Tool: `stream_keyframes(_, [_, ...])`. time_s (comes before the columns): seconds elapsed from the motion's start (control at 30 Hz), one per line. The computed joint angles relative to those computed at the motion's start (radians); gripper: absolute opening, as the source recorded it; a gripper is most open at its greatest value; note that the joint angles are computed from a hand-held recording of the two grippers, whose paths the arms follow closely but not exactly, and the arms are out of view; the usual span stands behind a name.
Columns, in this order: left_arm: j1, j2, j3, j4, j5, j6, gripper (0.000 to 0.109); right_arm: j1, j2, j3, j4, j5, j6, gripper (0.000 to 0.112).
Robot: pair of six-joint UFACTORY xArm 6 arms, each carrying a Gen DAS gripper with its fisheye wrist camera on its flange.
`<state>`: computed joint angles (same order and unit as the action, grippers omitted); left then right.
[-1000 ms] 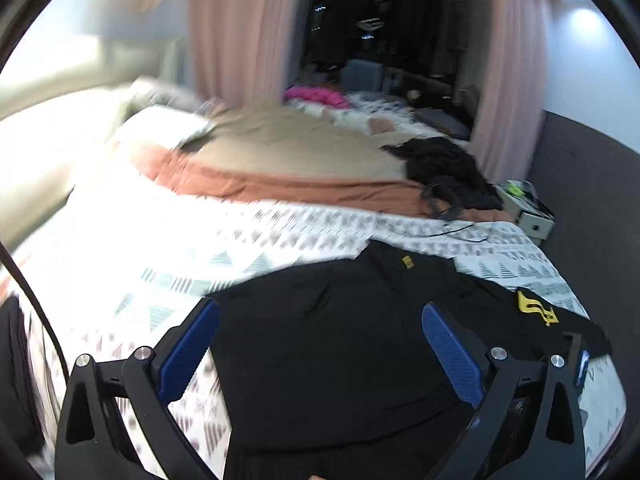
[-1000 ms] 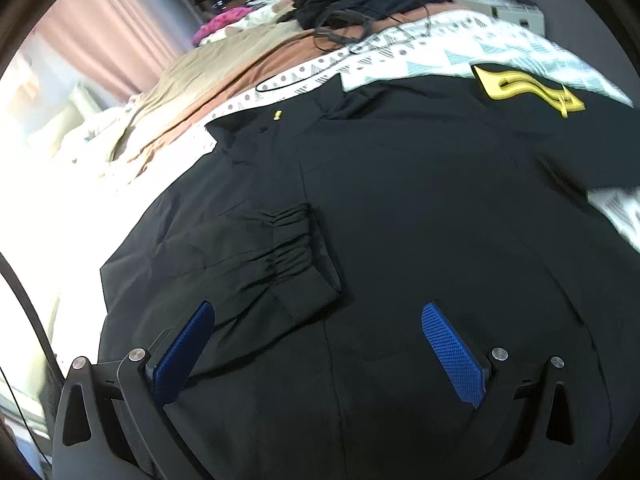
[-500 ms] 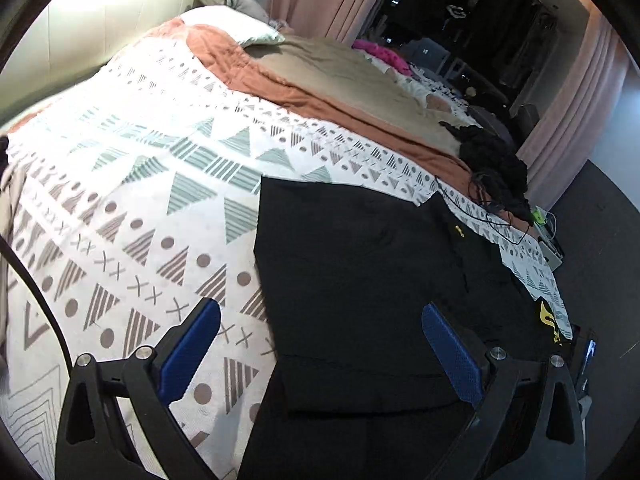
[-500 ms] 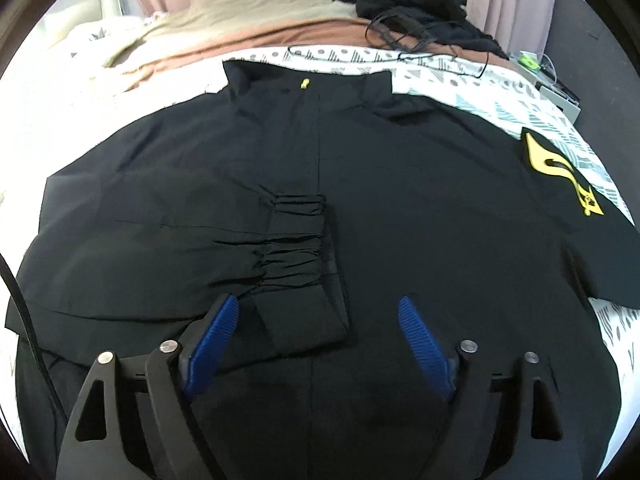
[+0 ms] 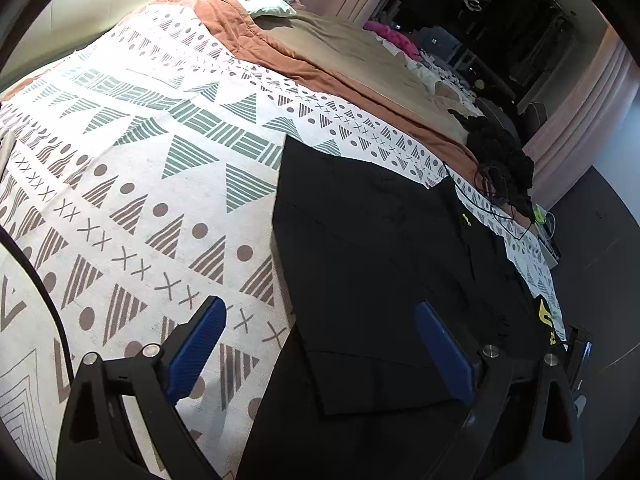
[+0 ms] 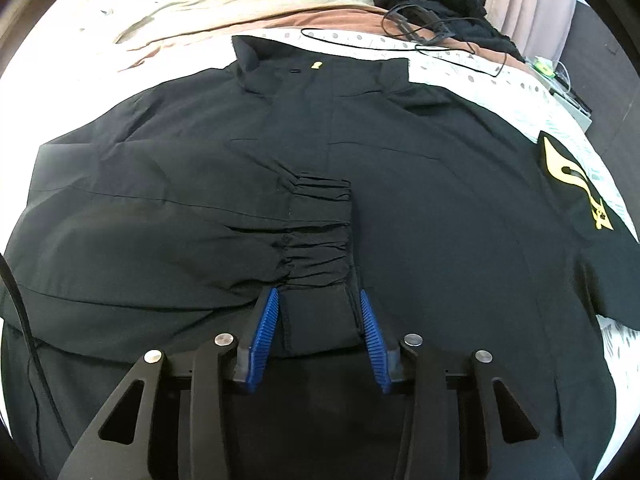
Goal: Fold large clothes
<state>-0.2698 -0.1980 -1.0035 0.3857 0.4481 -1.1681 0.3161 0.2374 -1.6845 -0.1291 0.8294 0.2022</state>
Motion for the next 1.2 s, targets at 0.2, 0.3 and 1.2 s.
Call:
stream_keyframes(0.2, [0.002,0.012,-0.012,0.003,0.030,-0.007,0.098,-0.049,-0.026,0.045,-0.072,-0.006,0.098,0.038])
stream_keyframes(0.3, [-0.003,0.026,-0.025,0.000,0.045,0.009,0.098,-0.084,-0.038,0.068,-0.086,-0.013,0.131,0.038])
stream_keyframes(1.2, [-0.036,0.194,-0.220,0.088,0.377,0.093,0.098,-0.202,0.162,-0.191,-0.030,0.029,0.171,0.041])
